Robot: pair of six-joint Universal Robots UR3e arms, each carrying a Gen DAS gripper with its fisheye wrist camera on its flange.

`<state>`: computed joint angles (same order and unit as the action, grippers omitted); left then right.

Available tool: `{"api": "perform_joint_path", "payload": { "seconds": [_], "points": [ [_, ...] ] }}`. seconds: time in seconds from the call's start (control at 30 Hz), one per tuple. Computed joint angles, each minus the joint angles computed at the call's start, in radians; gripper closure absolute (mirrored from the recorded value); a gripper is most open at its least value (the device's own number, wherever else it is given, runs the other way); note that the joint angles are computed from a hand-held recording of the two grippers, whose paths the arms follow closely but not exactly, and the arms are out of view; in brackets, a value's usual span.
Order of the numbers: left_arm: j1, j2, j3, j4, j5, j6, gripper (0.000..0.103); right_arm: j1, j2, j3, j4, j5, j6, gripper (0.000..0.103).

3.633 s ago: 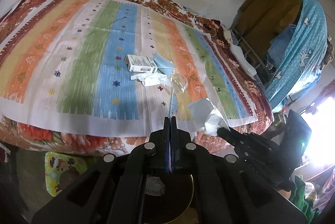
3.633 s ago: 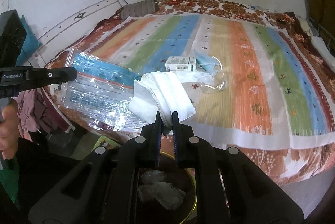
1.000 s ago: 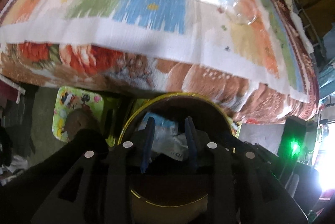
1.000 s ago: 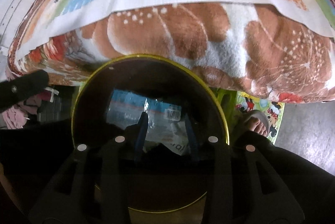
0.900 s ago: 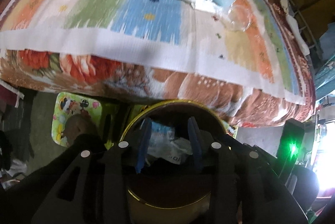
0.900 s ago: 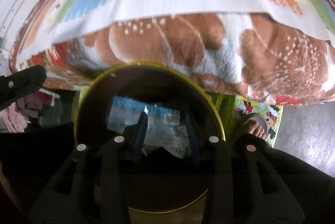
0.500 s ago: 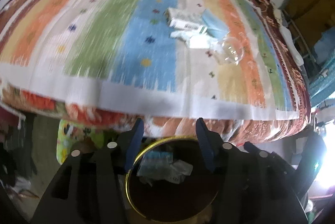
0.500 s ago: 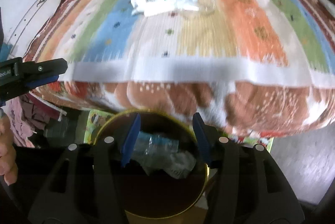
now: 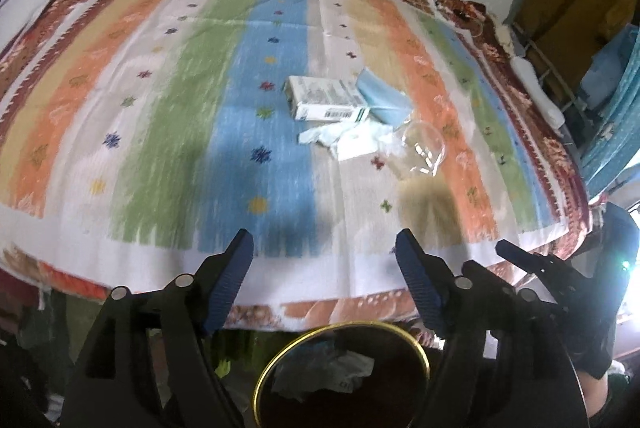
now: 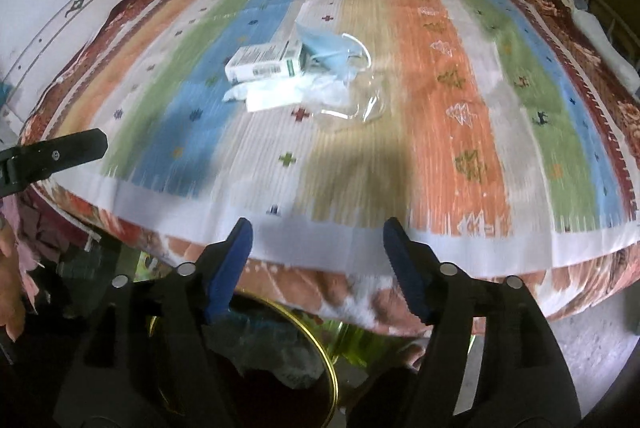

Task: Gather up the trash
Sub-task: 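Move both open grippers back to the cup and tissue on the sheet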

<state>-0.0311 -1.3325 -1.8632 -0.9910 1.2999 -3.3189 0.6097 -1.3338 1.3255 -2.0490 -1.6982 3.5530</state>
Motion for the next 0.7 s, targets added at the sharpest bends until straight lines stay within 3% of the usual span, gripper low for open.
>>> {"api": "perform_joint_path", "payload": {
  "seconds": [0.1, 0.23, 0.33, 0.7],
  "points": [
    [0.002, -0.054, 0.008, 0.070, 0.004, 0.004, 0.024, -0.012, 0.026, -0.037, -0.004, -0.001, -0.024, 0.032],
    [0.007, -0.122, 0.019, 0.146, -0.011, -0.008, 0.006, -0.042, 0.053, -0.073, -0.035, 0.017, -0.074, 0.022],
    [0.016, -0.178, 0.035, 0.174, -0.033, -0.021, 0.006, -0.079, 0.077, -0.091, -0.061, 0.032, -0.118, 0.015],
    [-0.008, -0.389, 0.128, 0.255, -0.018, -0.003, 0.006, -0.192, 0.179, -0.145, -0.154, 0.144, -0.176, 0.011]
  ]
}}
